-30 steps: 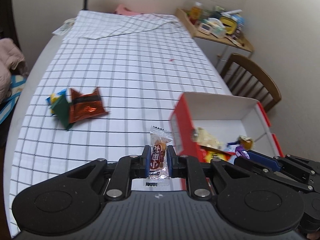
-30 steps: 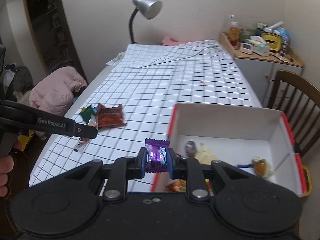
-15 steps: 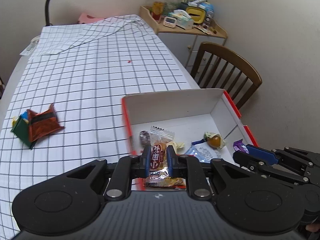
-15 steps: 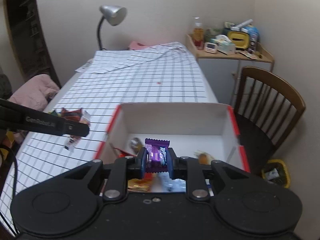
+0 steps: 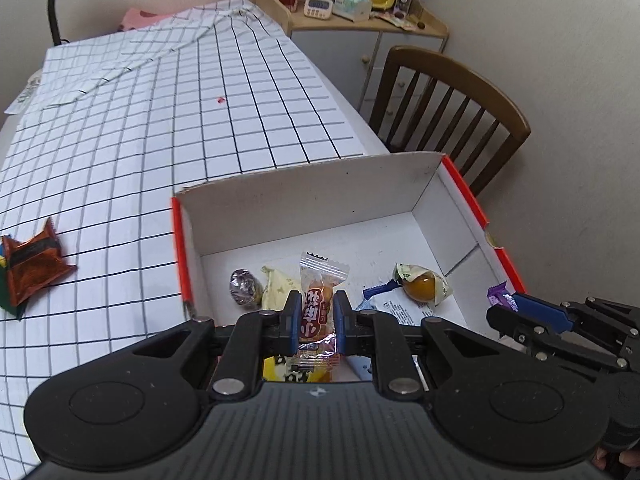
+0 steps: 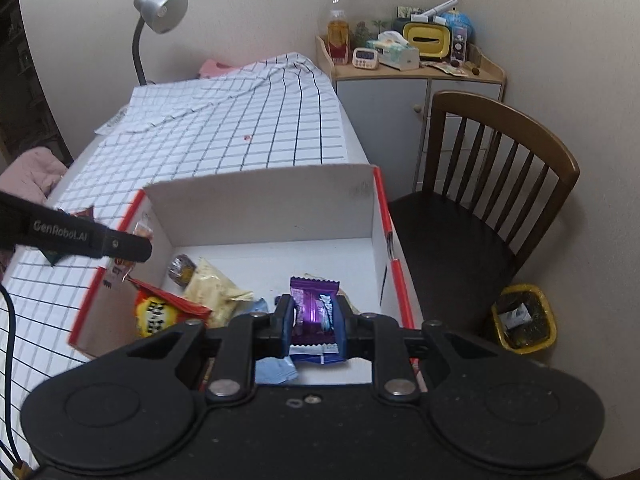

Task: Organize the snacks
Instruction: 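Carry the candy stick and purple candy into the red box with both tools, then open both tools to drop the candies inside the box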

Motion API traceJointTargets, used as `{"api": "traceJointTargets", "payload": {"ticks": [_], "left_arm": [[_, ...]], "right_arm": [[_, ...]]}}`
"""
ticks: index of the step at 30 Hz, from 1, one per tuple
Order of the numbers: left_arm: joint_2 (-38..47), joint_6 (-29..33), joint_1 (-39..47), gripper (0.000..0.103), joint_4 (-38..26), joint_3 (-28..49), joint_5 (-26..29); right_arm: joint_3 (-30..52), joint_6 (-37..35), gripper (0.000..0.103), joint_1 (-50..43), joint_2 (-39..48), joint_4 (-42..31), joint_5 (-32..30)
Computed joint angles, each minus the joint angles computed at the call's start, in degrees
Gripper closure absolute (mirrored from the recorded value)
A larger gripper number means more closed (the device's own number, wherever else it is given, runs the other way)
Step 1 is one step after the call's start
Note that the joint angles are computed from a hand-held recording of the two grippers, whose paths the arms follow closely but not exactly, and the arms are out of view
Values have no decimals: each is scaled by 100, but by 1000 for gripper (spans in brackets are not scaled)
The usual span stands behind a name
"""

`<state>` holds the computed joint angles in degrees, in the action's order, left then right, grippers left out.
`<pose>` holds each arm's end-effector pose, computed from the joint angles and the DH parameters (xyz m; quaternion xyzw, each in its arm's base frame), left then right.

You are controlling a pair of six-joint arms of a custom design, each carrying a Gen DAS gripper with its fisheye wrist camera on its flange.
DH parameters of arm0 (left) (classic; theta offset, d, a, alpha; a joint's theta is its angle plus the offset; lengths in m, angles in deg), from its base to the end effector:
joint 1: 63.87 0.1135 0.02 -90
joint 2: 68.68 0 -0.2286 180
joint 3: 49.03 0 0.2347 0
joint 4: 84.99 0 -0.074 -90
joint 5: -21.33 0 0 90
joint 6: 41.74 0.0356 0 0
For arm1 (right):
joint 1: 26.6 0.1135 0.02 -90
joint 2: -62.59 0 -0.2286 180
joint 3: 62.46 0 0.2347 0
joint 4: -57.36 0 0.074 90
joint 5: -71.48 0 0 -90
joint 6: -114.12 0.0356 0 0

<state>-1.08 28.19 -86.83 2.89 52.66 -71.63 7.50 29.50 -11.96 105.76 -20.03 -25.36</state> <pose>0.1713 -0.0706 0.3635 0.0171 0.9609 -0.0779 0.2652 0.1268 0.0375 0.2912 -0.0959 0.9351 0.1138 0.3216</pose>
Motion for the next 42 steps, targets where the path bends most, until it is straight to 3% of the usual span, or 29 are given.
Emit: {"api": "traceJointTargets", "payload": {"ticks": [12,24,42], "left_arm": [[923,199,102,87,761,-214,15],[1612,353,-80,87,1229,-311,-37],[1973,466,-119,87,1241,-283,121]], "right_arm": [[-197,-70,84,262,996,625,-140],[-247,-93,84,728,1582,864,111],[-396,-26,80,494,1898,976,68]]}}
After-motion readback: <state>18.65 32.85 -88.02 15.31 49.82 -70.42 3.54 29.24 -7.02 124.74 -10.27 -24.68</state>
